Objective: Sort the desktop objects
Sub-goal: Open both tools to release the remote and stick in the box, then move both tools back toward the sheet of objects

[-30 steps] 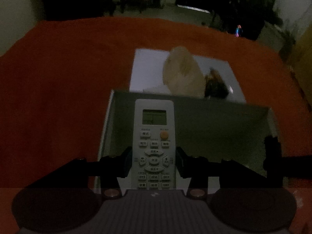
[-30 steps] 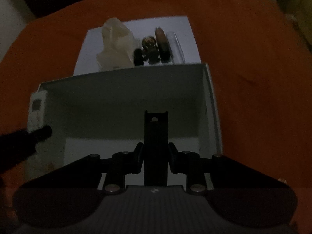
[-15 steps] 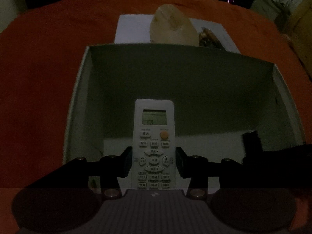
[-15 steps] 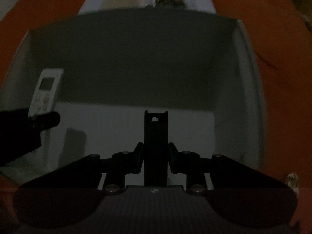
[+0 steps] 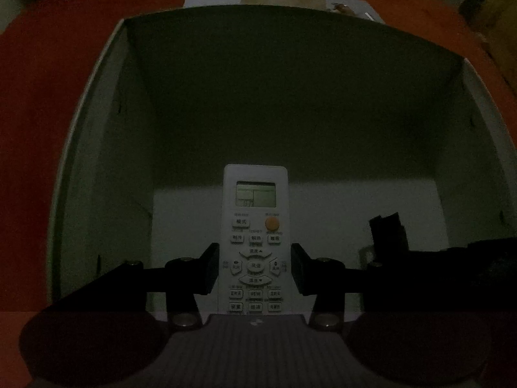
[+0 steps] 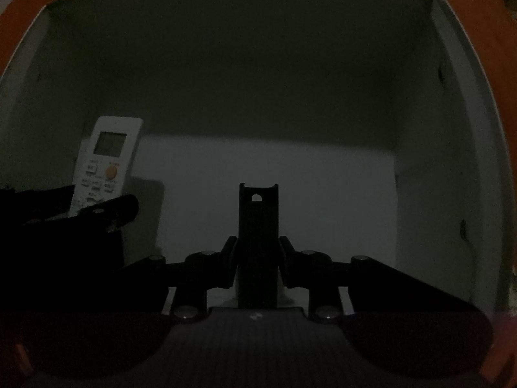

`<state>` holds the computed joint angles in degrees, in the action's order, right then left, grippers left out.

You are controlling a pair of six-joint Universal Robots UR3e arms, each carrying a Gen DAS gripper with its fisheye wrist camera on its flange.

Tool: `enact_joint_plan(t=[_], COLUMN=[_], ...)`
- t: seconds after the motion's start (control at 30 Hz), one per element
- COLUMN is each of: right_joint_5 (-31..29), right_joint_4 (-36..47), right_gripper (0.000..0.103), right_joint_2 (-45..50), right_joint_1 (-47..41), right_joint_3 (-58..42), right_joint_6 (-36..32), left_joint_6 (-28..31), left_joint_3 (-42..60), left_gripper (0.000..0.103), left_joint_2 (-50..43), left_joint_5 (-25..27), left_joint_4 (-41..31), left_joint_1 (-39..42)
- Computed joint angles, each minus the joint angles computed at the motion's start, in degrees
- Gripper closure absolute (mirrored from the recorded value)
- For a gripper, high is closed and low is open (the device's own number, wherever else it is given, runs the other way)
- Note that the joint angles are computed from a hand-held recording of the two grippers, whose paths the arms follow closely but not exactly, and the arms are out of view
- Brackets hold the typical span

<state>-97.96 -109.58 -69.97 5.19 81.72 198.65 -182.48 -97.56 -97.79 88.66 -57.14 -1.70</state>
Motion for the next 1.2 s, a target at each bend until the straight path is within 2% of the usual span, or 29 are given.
enact_joint_plan(t=[0.37, 0.63, 0.93, 1.03, 1.2], right_joint_5=[0.7, 0.5, 0.9, 2.8, 6.5], right_joint_4=[-1.5, 0.7, 4.9, 6.9, 6.5], right_gripper=[0.074, 0.070, 0.069, 0.069, 0.069], right_joint_2=[-0.6, 0.7, 0.2, 0.4, 1.8], right_joint_1=[-1.4, -0.2, -1.4, -2.5, -4.1], right_joint_3=[2.6, -0.1, -6.1, -9.7, -16.4], right_joint_6=[-1.6, -0.1, 2.8, 3.2, 0.2], left_joint_6=[-1.1, -0.3, -1.9, -2.3, -1.8], left_joint_3=[2.2, 3.2, 4.0, 6.3, 13.7], left_gripper=[0.062, 0.060, 0.059, 0.059, 0.058], left_joint_2=[-2.3, -2.7, -1.2, -1.2, -2.2], left_joint_5=[0.9, 1.5, -0.4, -1.7, -4.7], left_joint_4=[-1.1, -1.5, -0.9, -2.5, -7.4], left_joint_1=[-0.9, -1.3, 0.2, 1.0, 3.4])
